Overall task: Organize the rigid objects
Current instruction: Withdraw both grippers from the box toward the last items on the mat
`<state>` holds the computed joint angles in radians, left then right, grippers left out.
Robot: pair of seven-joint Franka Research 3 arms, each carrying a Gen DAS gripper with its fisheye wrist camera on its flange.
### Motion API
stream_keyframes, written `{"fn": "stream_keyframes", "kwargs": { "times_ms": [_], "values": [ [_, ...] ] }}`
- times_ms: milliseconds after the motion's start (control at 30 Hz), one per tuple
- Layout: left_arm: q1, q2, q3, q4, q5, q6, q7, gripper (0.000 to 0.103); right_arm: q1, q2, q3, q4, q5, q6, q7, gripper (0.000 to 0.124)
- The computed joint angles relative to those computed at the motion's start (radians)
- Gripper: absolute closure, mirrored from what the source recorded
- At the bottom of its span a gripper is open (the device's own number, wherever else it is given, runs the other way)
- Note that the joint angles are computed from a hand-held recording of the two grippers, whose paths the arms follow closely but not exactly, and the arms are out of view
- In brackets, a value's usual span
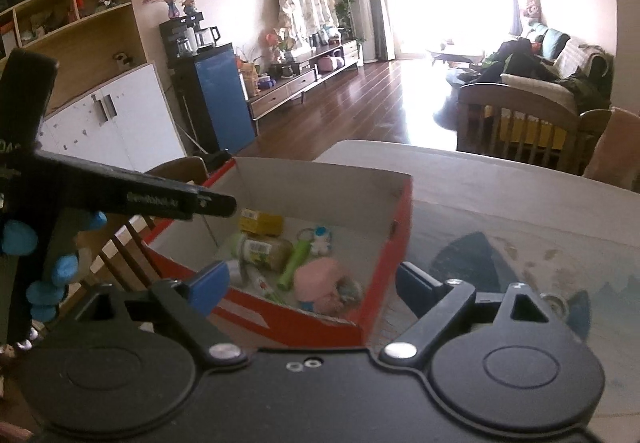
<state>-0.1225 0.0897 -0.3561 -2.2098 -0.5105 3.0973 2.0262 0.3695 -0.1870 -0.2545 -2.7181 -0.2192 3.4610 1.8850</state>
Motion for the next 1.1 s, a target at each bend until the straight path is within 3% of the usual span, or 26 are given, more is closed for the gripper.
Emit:
{"fn": "stream_keyframes", "kwargs": {
  "times_ms": [67,100,167,233,333,400,500,600,700,800,900,967,1100],
  "values": [
    [0.008,-0.006,-0.031,-0.006,-0.071,0.010,0.059,0.067,-0.036,-0.021,0.027,-0.031,0.036,0.003,-0.025,0.034],
    [-0.001,-0.011,-0.033,-0.012,-0.077,0.015,0.064,0.050,-0.055,-0.028,0.045,-0.046,0.063,0.005,-0.040,0.034],
    [-0.014,-0.011,-0.050,-0.020,-0.117,0.046,0.095,0.033,-0.087,-0.043,0.067,-0.078,0.112,0.012,-0.068,0.034],
    [-0.003,-0.005,-0.098,-0.018,-0.209,0.067,0.186,0.033,-0.100,-0.060,0.058,-0.108,0.138,0.012,-0.083,0.034],
    [-0.049,0.014,-0.072,-0.008,-0.119,0.049,0.098,0.033,-0.132,-0.081,0.058,-0.150,0.184,0.015,-0.118,0.034],
    [-0.043,0.032,-0.097,0.008,-0.117,0.033,0.091,0.032,-0.171,-0.091,0.078,-0.173,0.227,0.019,-0.156,0.034],
    [-0.070,0.059,-0.096,0.028,-0.047,0.023,0.020,0.025,-0.197,-0.096,0.060,-0.200,0.244,0.037,-0.202,0.034],
    [-0.061,0.101,-0.136,0.062,-0.010,0.023,-0.027,0.023,-0.215,-0.081,0.032,-0.208,0.234,0.052,-0.245,0.034],
    [-0.127,0.145,-0.079,0.109,0.115,-0.003,-0.160,0.021,-0.230,-0.050,0.003,-0.204,0.201,0.071,-0.270,0.034],
    [-0.132,0.201,-0.092,0.171,0.172,-0.043,-0.221,0.019,-0.238,-0.008,-0.047,-0.190,0.119,0.093,-0.252,0.034],
    [-0.171,0.253,-0.067,0.228,0.257,-0.065,-0.298,0.017,-0.257,0.039,-0.097,-0.166,0.004,0.106,-0.192,0.035],
    [-0.222,0.285,-0.022,0.266,0.331,-0.075,-0.365,0.013,-0.274,0.079,-0.122,-0.143,-0.075,0.118,-0.146,0.035],
    [-0.289,0.352,0.031,0.344,0.438,-0.093,-0.468,0.003,-0.324,0.155,-0.134,-0.091,-0.218,0.128,-0.050,0.036]
  ]
}}
